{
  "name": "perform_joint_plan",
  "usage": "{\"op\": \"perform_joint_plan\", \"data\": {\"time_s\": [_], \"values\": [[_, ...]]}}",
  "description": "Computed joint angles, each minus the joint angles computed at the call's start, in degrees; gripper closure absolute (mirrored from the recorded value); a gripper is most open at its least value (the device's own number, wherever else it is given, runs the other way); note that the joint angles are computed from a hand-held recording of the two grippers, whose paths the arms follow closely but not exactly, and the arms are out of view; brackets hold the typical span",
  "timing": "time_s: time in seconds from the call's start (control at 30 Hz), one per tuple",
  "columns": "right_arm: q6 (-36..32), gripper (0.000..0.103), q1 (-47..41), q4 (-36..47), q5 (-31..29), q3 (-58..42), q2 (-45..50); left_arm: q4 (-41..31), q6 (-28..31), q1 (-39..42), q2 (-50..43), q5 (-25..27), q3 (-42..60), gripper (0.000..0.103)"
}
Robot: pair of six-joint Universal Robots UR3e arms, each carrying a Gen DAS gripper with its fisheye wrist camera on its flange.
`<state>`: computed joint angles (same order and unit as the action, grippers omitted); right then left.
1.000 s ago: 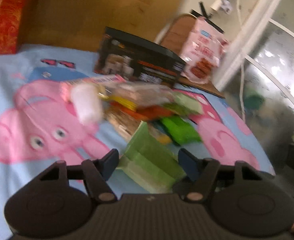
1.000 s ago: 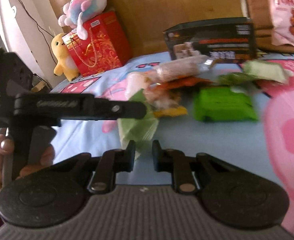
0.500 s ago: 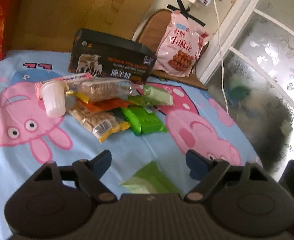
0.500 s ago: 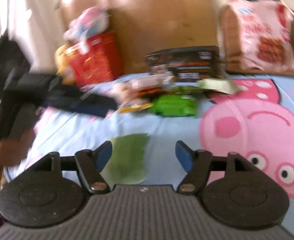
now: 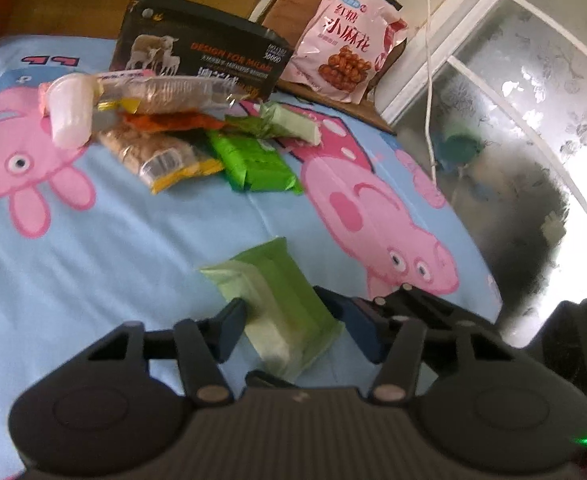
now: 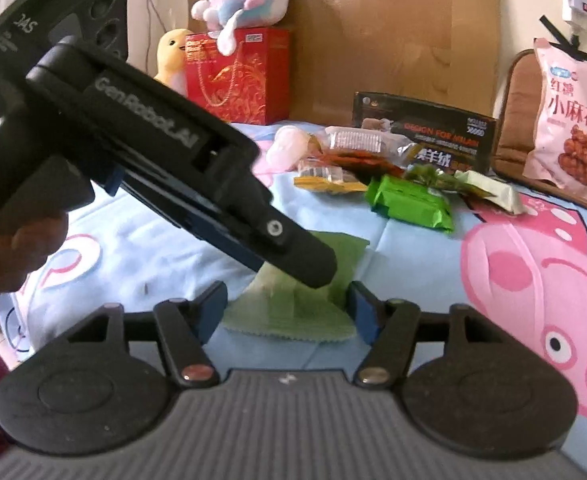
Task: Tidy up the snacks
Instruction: 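Carry the pastry into the black tin box and open the left gripper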
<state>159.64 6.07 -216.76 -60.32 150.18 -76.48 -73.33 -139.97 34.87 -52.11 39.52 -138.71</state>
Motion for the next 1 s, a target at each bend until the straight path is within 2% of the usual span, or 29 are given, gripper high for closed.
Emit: {"op": "perform_joint_plan", "data": {"time_s": [0.13,0.23,0.33,0.47,0.63,0.73,0.77,0.83,0.87,0.93,1.0], "values": [[4.58,0.036,-0.86,-1.37,0.16,-2.56,0.01,6.46,-2.49,-1.34,-4.01,-3.21,2.49,0.051],[8.01,0.036,-0.88,-0.03,-0.23,-8.49,0.43,17.13,-7.43,-3.75,-9.77,-5.15,5.44,0.051],[9.42,0.036,1.12,2.34,-3.14,-19.32,4.05,34.47,-17.37,-8.17,-20.69,-4.43,11.41,0.051],[13.27,0.036,2.37,10.06,-5.63,-39.18,12.10,48.53,-30.03,-13.56,-38.28,-2.44,27.78,0.050],[19.98,0.036,2.68,26.11,-7.69,-67.83,24.92,50.83,-38.98,-19.29,-56.94,3.09,52.05,0.050],[19.28,0.034,3.64,35.61,-9.71,-83.17,32.94,49.26,-41.02,-21.09,-64.36,7.33,62.43,0.044],[16.83,0.034,3.84,38.36,-10.43,-86.68,34.85,51.23,-41.74,-20.83,-65.43,8.95,62.92,0.043],[17.00,0.032,3.81,37.17,-13.76,-86.51,35.25,59.18,-44.13,-19.53,-65.56,13.05,60.07,0.029],[18.54,0.031,2.39,34.65,-12.58,-83.84,34.24,62.37,-45.61,-18.88,-65.82,16.46,58.76,0.028],[23.96,0.024,-1.03,27.70,-9.44,-77.86,32.63,59.84,-46.99,-17.83,-67.44,20.35,60.02,0.030],[29.18,0.024,-3.71,24.83,-8.70,-73.88,31.40,54.06,-47.82,-16.93,-70.30,19.84,63.55,0.037]]}}
